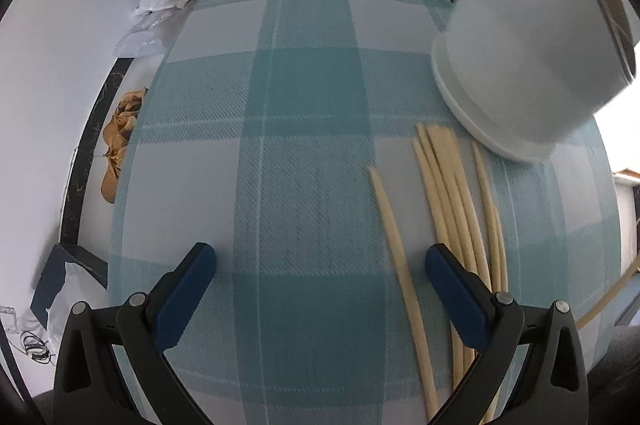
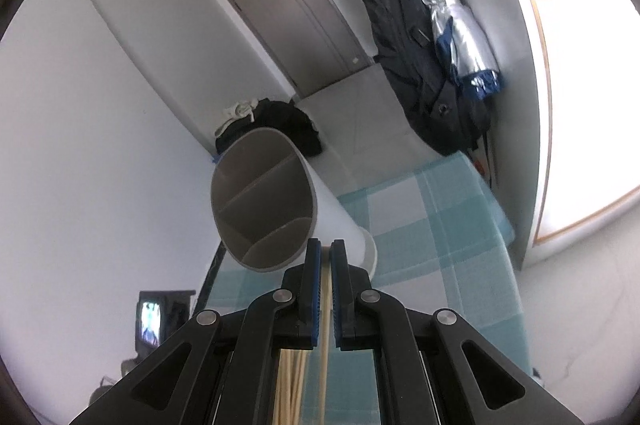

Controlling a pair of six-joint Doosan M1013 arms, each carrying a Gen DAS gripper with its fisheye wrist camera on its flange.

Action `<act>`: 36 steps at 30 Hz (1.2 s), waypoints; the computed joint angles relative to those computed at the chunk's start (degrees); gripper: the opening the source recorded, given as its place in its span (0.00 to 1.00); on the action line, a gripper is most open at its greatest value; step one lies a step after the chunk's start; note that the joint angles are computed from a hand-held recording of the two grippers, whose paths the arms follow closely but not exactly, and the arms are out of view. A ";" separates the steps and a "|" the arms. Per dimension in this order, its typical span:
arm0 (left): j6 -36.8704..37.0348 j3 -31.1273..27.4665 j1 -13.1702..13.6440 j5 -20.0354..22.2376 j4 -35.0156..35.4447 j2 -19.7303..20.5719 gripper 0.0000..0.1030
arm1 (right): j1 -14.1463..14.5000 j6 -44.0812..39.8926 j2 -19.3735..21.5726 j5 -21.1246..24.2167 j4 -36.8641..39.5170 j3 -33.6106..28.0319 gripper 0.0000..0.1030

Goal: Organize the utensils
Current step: 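Carry the chopstick with the right tool over the utensil holder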

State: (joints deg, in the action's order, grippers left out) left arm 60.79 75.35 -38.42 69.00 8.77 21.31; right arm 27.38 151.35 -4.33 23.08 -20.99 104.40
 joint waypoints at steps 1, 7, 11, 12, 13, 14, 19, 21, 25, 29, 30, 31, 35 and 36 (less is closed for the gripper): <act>-0.18 -0.26 0.08 0.08 -0.01 0.24 0.98 | 0.06 0.15 -0.08 -0.21 -0.46 0.02 0.04; -2.47 -2.06 -0.40 1.13 0.77 1.44 0.72 | 0.02 0.61 -0.31 -0.55 -0.88 0.10 0.04; -1.12 -3.62 -0.74 1.11 -0.57 2.26 0.14 | 0.37 1.63 -0.35 -0.49 -2.47 0.09 0.04; -0.69 -3.68 -0.72 0.77 -0.91 2.35 0.06 | 0.57 2.03 -0.37 -0.33 -3.25 0.06 0.04; -0.85 -3.45 -0.94 0.21 -0.48 2.30 0.05 | 0.81 2.61 -0.39 -0.18 -4.23 0.05 0.04; 0.00 -2.78 -0.88 -1.39 -0.52 1.95 0.02 | 1.03 2.87 -0.41 -0.22 -4.78 0.05 0.04; -1.08 -1.07 -0.14 -4.35 -1.82 0.61 0.01 | 2.50 5.19 -0.44 0.47 -9.57 -0.25 0.04; -1.65 -0.09 -0.10 -6.65 -1.62 -0.49 0.00 | 3.05 5.57 -0.41 0.95 -10.68 -0.46 0.04; -2.55 1.88 0.01 -11.81 -2.25 -2.91 0.00 | 5.07 6.46 -0.24 2.83 -14.93 -1.19 0.04; -2.79 4.37 -0.70 -18.21 -0.39 -5.76 0.00 | 6.57 7.86 0.23 4.36 -18.46 -1.98 0.04; -2.67 4.98 -0.90 -19.86 -0.21 -6.46 0.00 | 6.96 8.29 0.31 4.76 -19.43 -2.11 0.04; -2.52 5.38 -1.01 -21.24 -0.18 -6.96 0.00 | 7.43 8.81 0.42 5.29 -20.61 -2.31 0.04; -1.05 6.77 -0.74 -27.35 -1.57 -8.68 0.00 | 8.37 8.77 0.67 6.42 -21.52 -2.89 0.04; -0.94 7.14 -0.86 -28.49 -1.37 -9.12 0.00 | 8.57 8.84 0.69 6.62 -21.86 -2.99 0.04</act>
State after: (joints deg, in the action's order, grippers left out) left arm 59.84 82.49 -39.28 40.51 7.40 12.19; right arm 35.95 160.19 -3.64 29.70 -42.85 101.40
